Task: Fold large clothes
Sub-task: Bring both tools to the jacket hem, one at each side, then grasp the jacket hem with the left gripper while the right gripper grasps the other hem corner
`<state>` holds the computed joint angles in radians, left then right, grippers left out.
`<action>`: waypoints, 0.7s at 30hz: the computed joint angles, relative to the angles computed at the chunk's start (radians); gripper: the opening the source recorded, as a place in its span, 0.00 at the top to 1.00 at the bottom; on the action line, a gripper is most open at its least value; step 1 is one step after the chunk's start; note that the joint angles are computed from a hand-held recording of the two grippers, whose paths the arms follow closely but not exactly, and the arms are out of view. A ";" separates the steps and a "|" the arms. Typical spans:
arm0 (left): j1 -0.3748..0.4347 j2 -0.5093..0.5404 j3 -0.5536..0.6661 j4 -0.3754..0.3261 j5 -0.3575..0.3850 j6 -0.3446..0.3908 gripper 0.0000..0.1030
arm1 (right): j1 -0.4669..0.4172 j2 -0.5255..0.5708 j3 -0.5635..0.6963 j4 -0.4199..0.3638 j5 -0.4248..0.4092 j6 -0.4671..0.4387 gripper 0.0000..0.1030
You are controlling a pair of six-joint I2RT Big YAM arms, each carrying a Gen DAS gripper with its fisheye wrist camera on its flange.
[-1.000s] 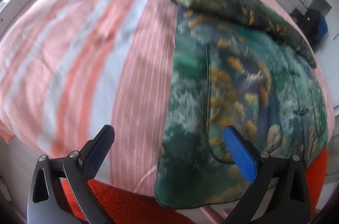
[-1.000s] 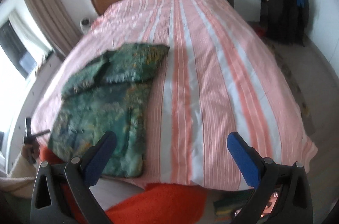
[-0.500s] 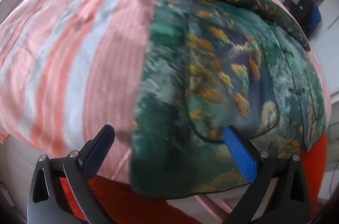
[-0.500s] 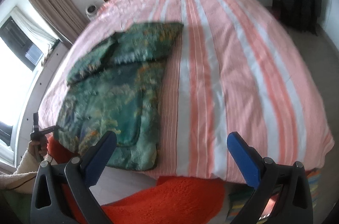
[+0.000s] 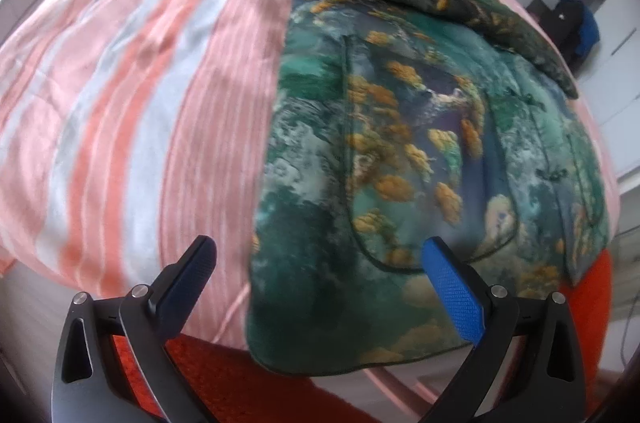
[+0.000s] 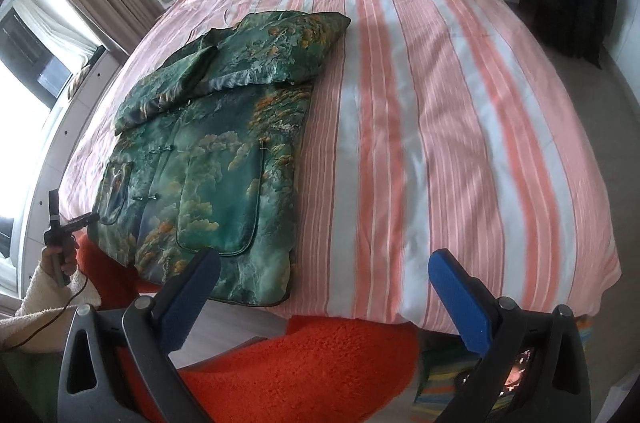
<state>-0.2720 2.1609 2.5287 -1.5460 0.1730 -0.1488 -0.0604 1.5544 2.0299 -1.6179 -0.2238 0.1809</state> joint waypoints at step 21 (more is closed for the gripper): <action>-0.053 -0.014 -0.070 -0.082 -0.068 0.074 0.45 | 0.145 0.015 -0.343 0.214 -0.200 0.128 0.62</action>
